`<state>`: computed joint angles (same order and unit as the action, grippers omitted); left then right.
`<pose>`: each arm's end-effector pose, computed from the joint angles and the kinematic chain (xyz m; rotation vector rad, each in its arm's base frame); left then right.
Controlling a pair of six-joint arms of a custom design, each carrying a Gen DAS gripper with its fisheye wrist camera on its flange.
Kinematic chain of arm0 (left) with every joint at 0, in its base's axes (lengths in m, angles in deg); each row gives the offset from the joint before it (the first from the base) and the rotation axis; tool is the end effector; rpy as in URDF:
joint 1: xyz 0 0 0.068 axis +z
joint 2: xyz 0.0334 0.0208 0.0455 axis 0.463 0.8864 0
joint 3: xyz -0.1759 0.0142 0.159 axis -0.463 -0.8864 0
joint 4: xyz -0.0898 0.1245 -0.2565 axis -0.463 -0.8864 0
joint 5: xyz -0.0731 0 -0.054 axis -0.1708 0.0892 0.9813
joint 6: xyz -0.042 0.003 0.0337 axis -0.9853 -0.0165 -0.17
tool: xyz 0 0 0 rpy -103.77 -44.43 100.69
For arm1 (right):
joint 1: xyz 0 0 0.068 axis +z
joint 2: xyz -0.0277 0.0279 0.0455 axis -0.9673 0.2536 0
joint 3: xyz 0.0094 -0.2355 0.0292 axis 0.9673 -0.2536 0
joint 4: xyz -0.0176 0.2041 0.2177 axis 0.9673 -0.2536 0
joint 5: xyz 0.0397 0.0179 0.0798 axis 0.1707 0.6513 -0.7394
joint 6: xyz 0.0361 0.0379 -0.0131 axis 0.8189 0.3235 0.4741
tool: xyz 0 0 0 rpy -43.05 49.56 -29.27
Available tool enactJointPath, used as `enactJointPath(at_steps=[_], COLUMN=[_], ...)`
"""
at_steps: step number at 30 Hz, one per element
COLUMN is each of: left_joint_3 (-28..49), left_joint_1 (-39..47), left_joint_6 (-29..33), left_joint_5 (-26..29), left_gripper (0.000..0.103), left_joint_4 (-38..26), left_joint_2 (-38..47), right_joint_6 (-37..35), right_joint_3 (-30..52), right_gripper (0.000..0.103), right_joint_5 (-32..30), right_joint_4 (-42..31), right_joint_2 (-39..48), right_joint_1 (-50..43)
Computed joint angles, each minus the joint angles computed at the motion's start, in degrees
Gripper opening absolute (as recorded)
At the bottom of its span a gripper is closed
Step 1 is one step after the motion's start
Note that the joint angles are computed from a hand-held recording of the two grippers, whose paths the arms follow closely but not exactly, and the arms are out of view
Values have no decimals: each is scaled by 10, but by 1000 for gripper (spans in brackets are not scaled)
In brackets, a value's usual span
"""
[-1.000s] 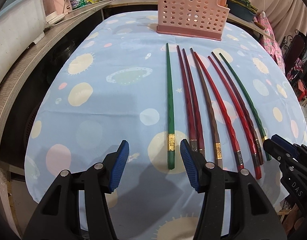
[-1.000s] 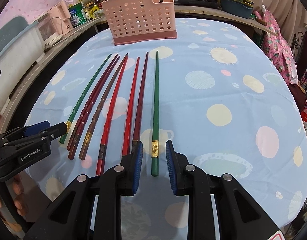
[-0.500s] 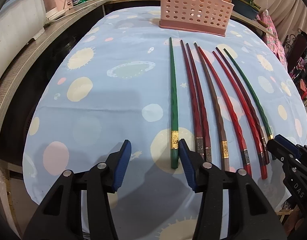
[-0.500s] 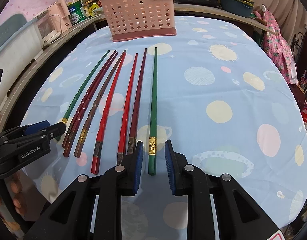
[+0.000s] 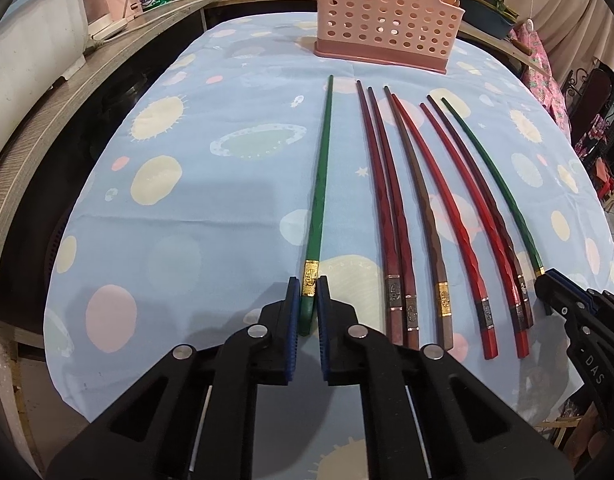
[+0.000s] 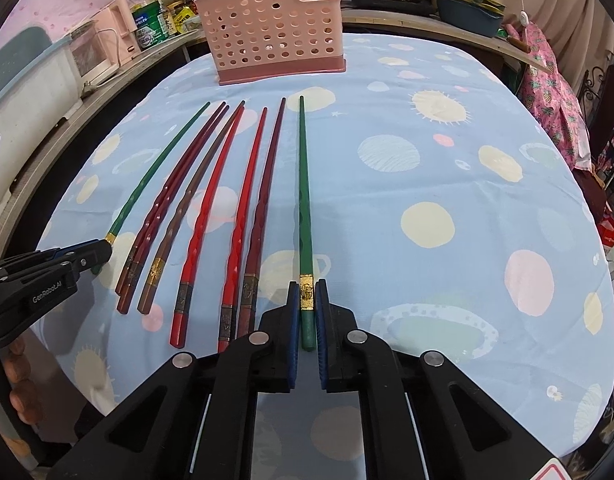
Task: Organize utensils
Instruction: 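Lift both green chopsticks and carry them over the pink basket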
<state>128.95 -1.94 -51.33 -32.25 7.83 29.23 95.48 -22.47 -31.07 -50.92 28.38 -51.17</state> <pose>0.2487 -0.1379 0.1436 0.3813 2.6172 -0.1488 0.1691 0.0662 0.1407 0.2709 2.5453 0.0510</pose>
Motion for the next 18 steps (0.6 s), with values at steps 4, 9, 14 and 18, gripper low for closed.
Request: enactJointPath(at_steps=[4, 9, 14, 18], left_joint_3=[3, 6, 20, 40], left_joint_1=[4, 12, 23, 35], left_joint_6=[-4, -5, -9, -8], left_joint_5=[7, 14, 26, 36], left_gripper=[7, 7, 7, 7], left_joint_4=[-6, -20, -42, -56], left_joint_2=[-3, -24, -53, -74], right_joint_6=[-2, -7, -19, -38], right_joint_3=[0, 8, 30, 57], right_gripper=[7, 7, 7, 7], right_joint_5=[0, 1, 1, -3], right_joint_4=[-7, -25, -46, -54], right_joint_2=[-9, -36, -67, -84], right_joint_1=[-2, -11, -29, -56])
